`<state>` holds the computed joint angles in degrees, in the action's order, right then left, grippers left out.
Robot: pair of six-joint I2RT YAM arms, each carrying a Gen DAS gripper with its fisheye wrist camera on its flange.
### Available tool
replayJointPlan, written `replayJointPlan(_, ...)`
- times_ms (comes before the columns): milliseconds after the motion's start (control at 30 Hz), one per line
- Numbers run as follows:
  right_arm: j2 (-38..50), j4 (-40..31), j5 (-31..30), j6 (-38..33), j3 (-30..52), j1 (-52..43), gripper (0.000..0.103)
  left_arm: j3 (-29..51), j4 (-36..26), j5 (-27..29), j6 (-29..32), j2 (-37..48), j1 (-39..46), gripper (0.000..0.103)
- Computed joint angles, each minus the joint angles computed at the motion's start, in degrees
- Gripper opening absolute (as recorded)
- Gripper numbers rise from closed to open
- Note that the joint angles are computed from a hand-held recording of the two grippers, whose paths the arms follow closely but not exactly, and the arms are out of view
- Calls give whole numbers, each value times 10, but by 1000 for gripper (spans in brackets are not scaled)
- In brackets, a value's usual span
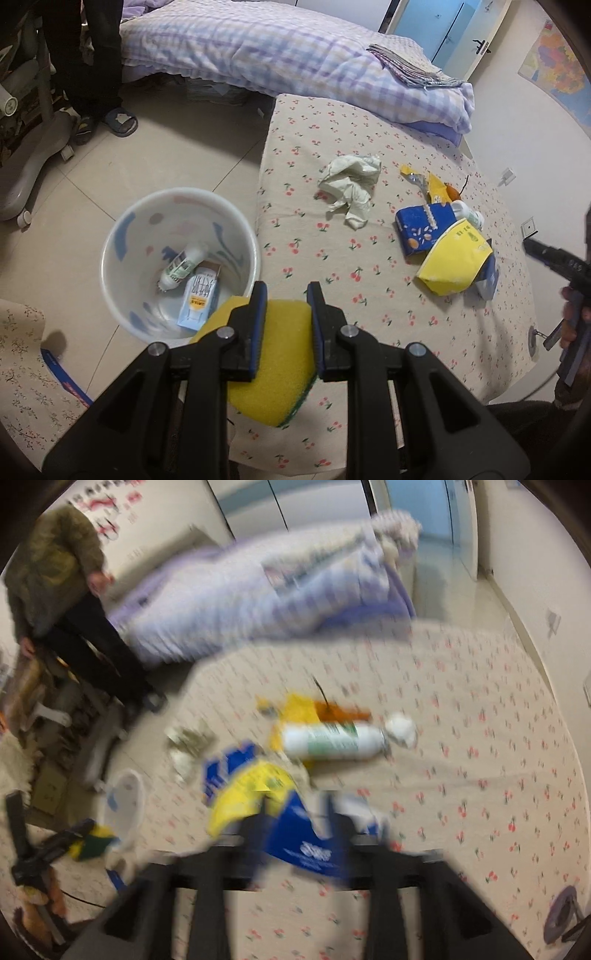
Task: Collect trash
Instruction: 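Hold the sponge in the left tool while the right tool grasps the blue biscuit box, then carry the sponge and biscuit box over the wastebasket with both tools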
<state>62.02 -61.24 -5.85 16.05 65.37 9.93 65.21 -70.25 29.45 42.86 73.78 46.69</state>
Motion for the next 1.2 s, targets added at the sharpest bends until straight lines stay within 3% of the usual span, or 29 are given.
replayJointPlan(33,12,-1,16,1,-11,-1,83,0,-2,0,6,0,4,24)
replayJointPlan(133,36,2,32,-30,-33,-12,83,-3,-8,-1,17,-3,10,24)
replayJointPlan(400,46,4,23,-224,-77,-18,84,-17,-4,-10,17,-18,-2,24)
replayJointPlan(567,62,28,75,-294,-109,-5,84,-37,15,-26,-3,-29,-20,24)
replayJointPlan(667,85,60,101,-313,-135,-16,84,-48,26,-36,-11,-34,-31,24)
replayJointPlan(800,82,81,59,-323,-153,-53,79,-56,33,-43,-20,-40,-42,24)
replayJointPlan(833,79,77,45,-317,-153,-61,71,-56,34,-43,-21,-42,-44,24)
replayJointPlan(1200,-23,-21,8,-317,-141,-116,64,-42,30,-35,-19,-26,-28,24)
